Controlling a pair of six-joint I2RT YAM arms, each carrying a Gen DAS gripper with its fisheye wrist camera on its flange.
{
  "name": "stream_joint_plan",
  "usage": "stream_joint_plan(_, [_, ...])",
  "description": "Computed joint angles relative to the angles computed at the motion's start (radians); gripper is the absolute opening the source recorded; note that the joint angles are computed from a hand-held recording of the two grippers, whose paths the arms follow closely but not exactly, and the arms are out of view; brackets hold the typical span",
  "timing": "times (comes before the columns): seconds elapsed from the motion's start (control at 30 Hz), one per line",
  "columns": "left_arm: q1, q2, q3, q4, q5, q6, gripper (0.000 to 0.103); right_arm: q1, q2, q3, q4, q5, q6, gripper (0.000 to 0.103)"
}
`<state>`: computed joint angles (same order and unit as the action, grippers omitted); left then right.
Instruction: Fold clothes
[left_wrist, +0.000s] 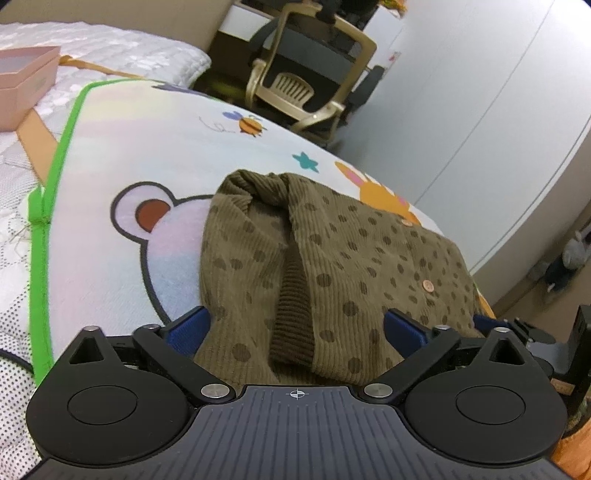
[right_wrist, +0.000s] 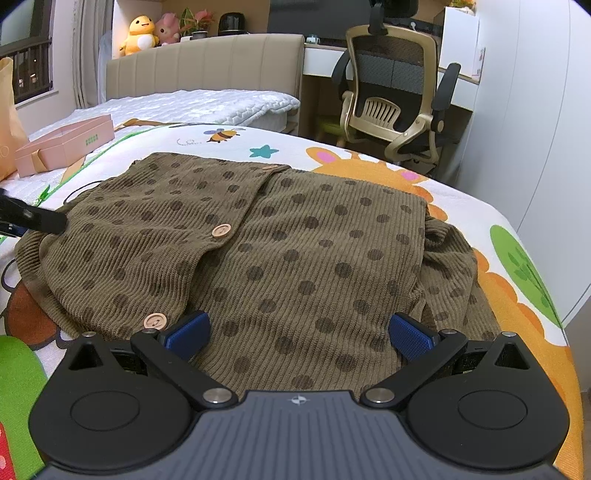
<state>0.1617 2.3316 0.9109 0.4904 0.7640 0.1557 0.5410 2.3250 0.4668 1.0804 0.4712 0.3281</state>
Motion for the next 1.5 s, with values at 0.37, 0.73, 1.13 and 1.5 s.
stream_joint_plan(0.37, [0.024, -0.002, 0.092, -0.124, 0.112, -0.043, 0.025, 0.253, -0.161, 0.139, -0.098, 0.021, -0.167, 0.103])
stream_joint_plan(0.73, [-0.004, -0.003, 0.202, -0.28, 0.181, -0.086, 0.028, 0.21, 0.068, 0.525, -0.324, 0.045, -0.229, 0.05])
stream_joint_plan(1.13, [0.025, 0.166, 0.484, -0.396, 0.215, -0.317, 0.08, 0.22, 0.032, 0.47, -0.29, 0.004, -0.224, 0.029])
stream_joint_plan(1.5, [-0.15, 0.187, 0.614, -0.407, 0.057, -0.398, 0.048, 0.19, -0.087, 0.159, 0.065, 0.084, -0.181, 0.019])
